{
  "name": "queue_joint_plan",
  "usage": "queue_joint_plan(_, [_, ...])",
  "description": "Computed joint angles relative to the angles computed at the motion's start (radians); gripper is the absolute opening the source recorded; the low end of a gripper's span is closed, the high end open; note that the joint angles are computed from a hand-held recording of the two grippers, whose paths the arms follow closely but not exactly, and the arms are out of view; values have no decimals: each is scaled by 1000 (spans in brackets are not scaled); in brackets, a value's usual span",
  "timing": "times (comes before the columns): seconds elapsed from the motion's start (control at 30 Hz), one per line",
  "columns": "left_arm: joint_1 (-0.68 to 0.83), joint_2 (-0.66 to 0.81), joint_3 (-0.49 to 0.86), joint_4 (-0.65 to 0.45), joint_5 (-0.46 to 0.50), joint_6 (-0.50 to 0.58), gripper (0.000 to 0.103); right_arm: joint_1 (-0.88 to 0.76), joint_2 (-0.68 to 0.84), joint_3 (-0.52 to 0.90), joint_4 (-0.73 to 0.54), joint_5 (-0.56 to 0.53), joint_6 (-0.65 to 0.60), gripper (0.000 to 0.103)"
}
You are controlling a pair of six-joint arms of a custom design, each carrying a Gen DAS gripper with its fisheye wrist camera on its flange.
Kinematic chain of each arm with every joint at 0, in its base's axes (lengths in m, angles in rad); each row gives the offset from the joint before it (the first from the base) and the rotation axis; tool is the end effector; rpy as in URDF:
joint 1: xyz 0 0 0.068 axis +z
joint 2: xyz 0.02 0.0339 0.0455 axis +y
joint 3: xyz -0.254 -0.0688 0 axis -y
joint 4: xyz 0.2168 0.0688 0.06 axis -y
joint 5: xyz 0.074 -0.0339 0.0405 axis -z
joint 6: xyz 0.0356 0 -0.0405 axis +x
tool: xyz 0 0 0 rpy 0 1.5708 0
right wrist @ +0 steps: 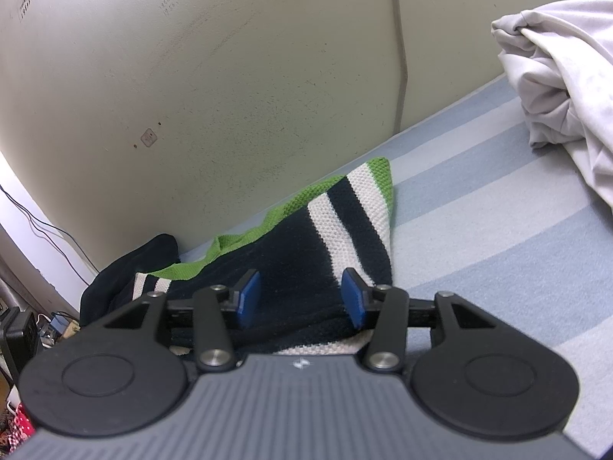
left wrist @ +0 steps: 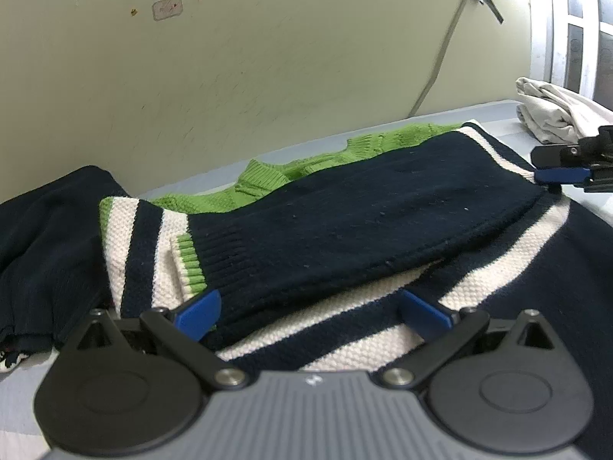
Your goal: Fold small clothes
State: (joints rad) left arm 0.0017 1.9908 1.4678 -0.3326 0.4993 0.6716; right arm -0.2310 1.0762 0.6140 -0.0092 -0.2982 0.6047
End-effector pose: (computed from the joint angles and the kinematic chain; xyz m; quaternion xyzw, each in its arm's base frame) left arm 0.4104 -0.0163 0.2097 0.3801 0.8288 -0.1064 0.3966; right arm 0.2131 -0.0394 0.2450 0.2712 0.8022 0.2204 0.4841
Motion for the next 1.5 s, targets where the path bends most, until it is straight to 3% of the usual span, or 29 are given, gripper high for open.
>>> queue_joint_plan(1.5, [-1,-2,1,-4,-2,14,103,-4,-10,-5,5,-6,14,53])
